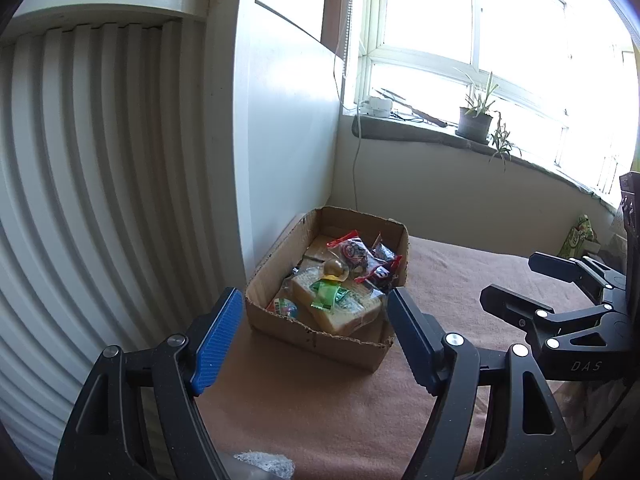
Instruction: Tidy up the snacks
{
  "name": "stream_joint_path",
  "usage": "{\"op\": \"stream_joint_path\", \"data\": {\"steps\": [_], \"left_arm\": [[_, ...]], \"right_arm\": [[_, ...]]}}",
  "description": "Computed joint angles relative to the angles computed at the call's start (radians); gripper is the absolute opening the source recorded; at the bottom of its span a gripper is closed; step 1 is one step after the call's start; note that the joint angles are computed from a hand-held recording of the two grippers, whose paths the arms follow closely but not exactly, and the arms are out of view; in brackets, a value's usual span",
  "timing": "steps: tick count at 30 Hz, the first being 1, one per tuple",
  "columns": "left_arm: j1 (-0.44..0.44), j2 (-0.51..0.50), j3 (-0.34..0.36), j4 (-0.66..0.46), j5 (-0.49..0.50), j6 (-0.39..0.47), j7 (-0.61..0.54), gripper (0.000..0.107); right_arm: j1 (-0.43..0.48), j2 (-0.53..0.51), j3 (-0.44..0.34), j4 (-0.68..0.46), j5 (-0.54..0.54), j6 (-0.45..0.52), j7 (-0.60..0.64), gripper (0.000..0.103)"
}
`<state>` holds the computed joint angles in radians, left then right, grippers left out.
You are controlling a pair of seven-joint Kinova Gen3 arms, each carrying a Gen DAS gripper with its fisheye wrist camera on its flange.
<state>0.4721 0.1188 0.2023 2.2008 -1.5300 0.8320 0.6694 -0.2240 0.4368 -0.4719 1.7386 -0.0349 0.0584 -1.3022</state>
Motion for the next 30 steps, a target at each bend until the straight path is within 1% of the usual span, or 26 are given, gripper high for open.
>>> {"op": "stream_joint_path", "data": {"steps": [1, 4, 6, 8, 13, 16, 18, 22, 25, 28, 30], "left_arm": [[0.003, -0.002, 0.002, 0.001, 0.002, 0.005, 0.002, 0.075], [0.016, -0.002, 0.010, 0.002, 0.004, 0.025, 0.010, 0.081], [0.019, -0.004, 0.012, 0.002, 0.000, 0.025, 0.017, 0.081], [0.026, 0.000, 0.015, -0.001, 0.000, 0.039, 0.026, 0.081], [0.035, 0.001, 0.019, -0.009, 0.010, 0.047, 0.013, 0.081], [0.037, 0.001, 0.018, -0.009, 0.014, 0.045, 0.017, 0.081], [0.035, 0.000, 0.016, -0.009, 0.015, 0.035, 0.022, 0.081], [0.041, 0.004, 0.017, -0.007, 0.013, 0.045, 0.033, 0.081], [0.046, 0.007, 0.020, -0.011, 0.022, 0.049, 0.027, 0.081], [0.053, 0.010, 0.020, -0.018, 0.030, 0.055, 0.019, 0.081], [0.055, 0.013, 0.019, -0.022, 0.036, 0.059, 0.013, 0.081]], "right_arm": [[0.011, -0.006, -0.009, 0.012, 0.005, -0.009, -0.011, 0.102], [0.025, -0.016, -0.018, 0.030, -0.007, -0.022, -0.019, 0.102], [0.030, -0.018, -0.020, 0.033, -0.002, -0.021, -0.026, 0.102], [0.017, -0.024, -0.002, 0.036, 0.002, -0.019, -0.034, 0.102], [0.033, -0.031, -0.016, 0.044, 0.009, -0.026, -0.042, 0.102], [0.034, -0.034, -0.017, 0.048, 0.017, -0.031, -0.047, 0.102], [0.021, -0.037, -0.003, 0.047, 0.017, -0.027, -0.056, 0.102], [0.041, -0.035, -0.022, 0.051, 0.020, -0.021, -0.057, 0.102], [0.041, -0.036, -0.019, 0.056, 0.023, -0.024, -0.054, 0.102], [0.068, -0.032, -0.046, 0.059, 0.023, -0.028, -0.052, 0.102], [0.075, -0.032, -0.050, 0.061, 0.024, -0.032, -0.055, 0.102]]}}
